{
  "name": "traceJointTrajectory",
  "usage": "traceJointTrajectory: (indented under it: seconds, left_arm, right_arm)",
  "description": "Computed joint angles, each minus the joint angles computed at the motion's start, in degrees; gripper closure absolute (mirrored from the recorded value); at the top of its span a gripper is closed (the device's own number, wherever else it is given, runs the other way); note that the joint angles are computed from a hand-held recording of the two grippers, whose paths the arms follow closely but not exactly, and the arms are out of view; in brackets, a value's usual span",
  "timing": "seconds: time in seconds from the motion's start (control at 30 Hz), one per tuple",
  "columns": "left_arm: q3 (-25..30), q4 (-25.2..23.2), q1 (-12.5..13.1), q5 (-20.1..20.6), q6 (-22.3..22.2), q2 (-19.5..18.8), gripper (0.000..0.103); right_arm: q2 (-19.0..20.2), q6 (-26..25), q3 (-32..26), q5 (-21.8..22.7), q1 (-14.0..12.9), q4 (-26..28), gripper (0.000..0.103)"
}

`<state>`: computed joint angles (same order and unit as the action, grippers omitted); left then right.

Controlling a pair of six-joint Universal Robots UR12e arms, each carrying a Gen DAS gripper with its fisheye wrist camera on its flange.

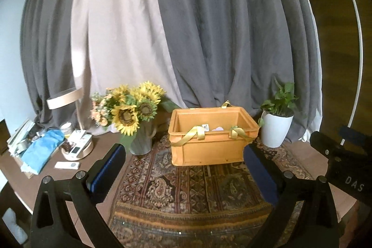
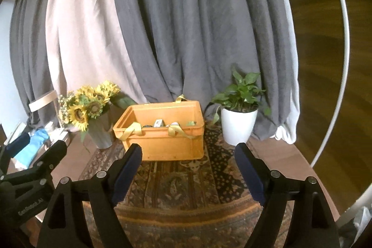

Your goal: Organize soft objects

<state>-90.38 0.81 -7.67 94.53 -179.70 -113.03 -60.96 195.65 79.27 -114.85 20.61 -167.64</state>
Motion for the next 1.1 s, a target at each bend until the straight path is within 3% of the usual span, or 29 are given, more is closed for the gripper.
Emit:
traceJointTrajectory:
  seconds: [0.53,1.1]
  left_arm:
    - [-11.24,3.14,-1.20,-0.11,-0.31,7.91,0.000]
    - [-16.51,6.34,-1.69,1.40,0.72,12.10,0.000]
  right_arm:
    - [-8.51,0.47,12.48,-0.56,2.34,-3.94,0.021]
    - [-11.73,0.67,17.11,-2.71,4.40,-6.51,0.021]
